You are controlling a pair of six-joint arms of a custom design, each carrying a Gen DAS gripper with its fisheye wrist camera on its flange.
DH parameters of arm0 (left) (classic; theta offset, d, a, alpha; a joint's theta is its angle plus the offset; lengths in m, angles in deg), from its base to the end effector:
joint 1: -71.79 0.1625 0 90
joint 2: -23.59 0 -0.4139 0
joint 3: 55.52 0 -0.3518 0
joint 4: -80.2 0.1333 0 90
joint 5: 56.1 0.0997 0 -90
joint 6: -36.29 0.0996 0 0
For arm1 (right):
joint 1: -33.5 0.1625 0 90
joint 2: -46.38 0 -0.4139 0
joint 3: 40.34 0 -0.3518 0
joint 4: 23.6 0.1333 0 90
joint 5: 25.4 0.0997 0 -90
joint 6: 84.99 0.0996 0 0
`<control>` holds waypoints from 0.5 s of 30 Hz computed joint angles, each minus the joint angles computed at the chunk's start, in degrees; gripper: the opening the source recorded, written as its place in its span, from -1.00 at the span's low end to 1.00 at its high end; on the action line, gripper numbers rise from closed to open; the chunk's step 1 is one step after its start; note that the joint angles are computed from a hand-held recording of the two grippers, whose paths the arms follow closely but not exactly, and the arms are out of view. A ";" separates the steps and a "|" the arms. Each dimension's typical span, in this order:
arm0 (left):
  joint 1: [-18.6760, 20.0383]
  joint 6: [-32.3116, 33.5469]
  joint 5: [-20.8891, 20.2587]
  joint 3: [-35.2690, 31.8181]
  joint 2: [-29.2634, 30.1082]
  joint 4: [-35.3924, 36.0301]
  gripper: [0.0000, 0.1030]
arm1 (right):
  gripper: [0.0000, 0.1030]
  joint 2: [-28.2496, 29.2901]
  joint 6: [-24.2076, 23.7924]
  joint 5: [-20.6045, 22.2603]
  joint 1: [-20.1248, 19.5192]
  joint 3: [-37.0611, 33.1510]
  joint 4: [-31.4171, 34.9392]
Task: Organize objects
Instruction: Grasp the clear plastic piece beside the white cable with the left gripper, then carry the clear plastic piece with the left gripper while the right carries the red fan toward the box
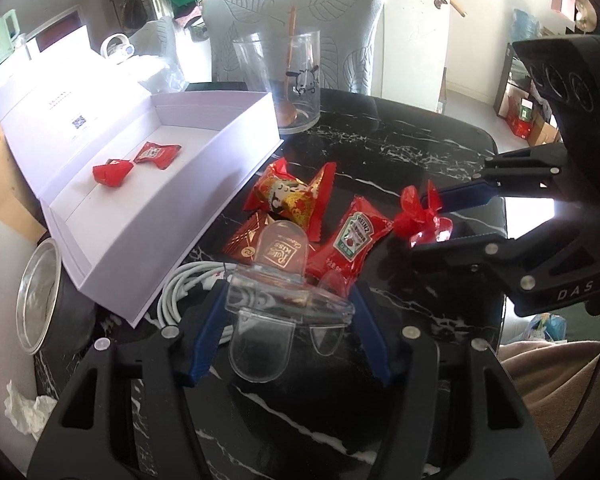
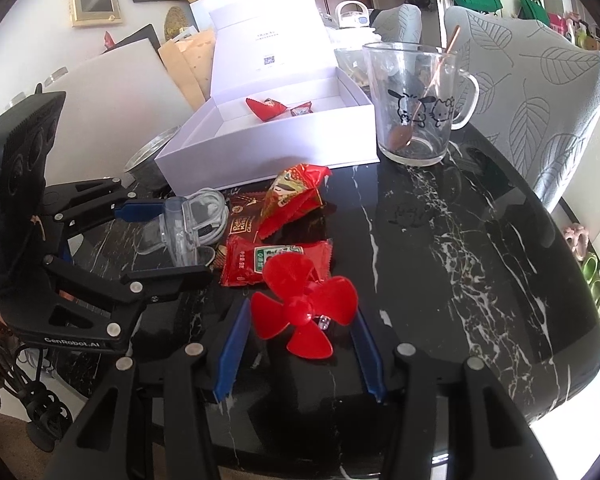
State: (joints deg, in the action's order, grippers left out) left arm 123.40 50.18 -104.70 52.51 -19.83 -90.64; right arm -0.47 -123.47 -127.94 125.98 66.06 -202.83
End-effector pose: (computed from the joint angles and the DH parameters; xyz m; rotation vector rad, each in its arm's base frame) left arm -0.1967 -0.5689 0.0853 0.9575 2.2496 -0.5359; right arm 0.1374 -0.5907 0.1261 0.8764 -2.5725 0.5923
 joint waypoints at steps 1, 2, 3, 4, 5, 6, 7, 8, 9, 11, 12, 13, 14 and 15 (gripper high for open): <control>-0.21 -0.56 0.24 0.37 -0.25 -0.05 0.16 | -0.01 -0.09 -0.16 0.21 0.07 0.12 -0.06; -0.47 -1.18 0.70 0.74 -0.45 -0.11 0.16 | -0.01 -0.23 -0.34 0.40 0.13 0.28 -0.09; -0.76 -1.93 1.23 1.11 -0.69 0.06 0.16 | -0.01 -0.29 -0.56 0.60 0.22 0.38 -0.16; -1.01 -2.48 1.69 1.51 -0.86 -0.09 0.16 | -0.01 -0.39 -0.84 0.81 0.32 0.56 -0.35; -1.33 -3.19 2.30 2.05 -1.05 -0.51 0.16 | -0.01 -0.48 -1.06 0.99 0.43 0.71 -0.47; -1.58 -4.03 2.66 2.52 -1.32 -0.74 0.16 | -0.01 -0.49 -1.13 1.06 0.57 0.69 -0.43; -1.77 -4.90 2.92 2.88 -1.56 -0.78 0.16 | -0.01 -0.57 -1.22 1.19 0.70 0.76 -0.37; -1.99 -6.04 3.53 3.30 -1.79 -0.95 0.16 | -0.01 -0.60 -1.44 1.35 0.83 0.79 -0.35; -2.29 -7.30 4.56 3.67 -1.83 -1.35 0.16 | -0.01 -0.63 -1.88 1.42 1.00 0.87 -0.45; -2.65 -9.63 6.11 4.30 -2.14 -1.44 0.16 | -0.01 -0.65 -2.88 1.11 1.48 0.99 -0.98; -2.84 -10.47 6.68 4.67 -2.40 -1.35 0.16 | -0.01 -0.71 -3.39 1.03 1.71 1.09 -1.24; -3.07 -11.09 7.27 5.03 -2.62 -1.38 0.16 | -0.01 -0.82 -3.83 1.07 1.95 1.24 -1.48; -3.34 -11.66 7.80 5.43 -2.87 -1.38 0.16 | -0.01 -0.94 -4.24 1.13 2.17 1.39 -1.76; -3.67 -12.34 8.48 5.85 -3.20 -1.31 0.16 | -0.01 -1.05 -4.72 1.17 2.43 1.56 -2.10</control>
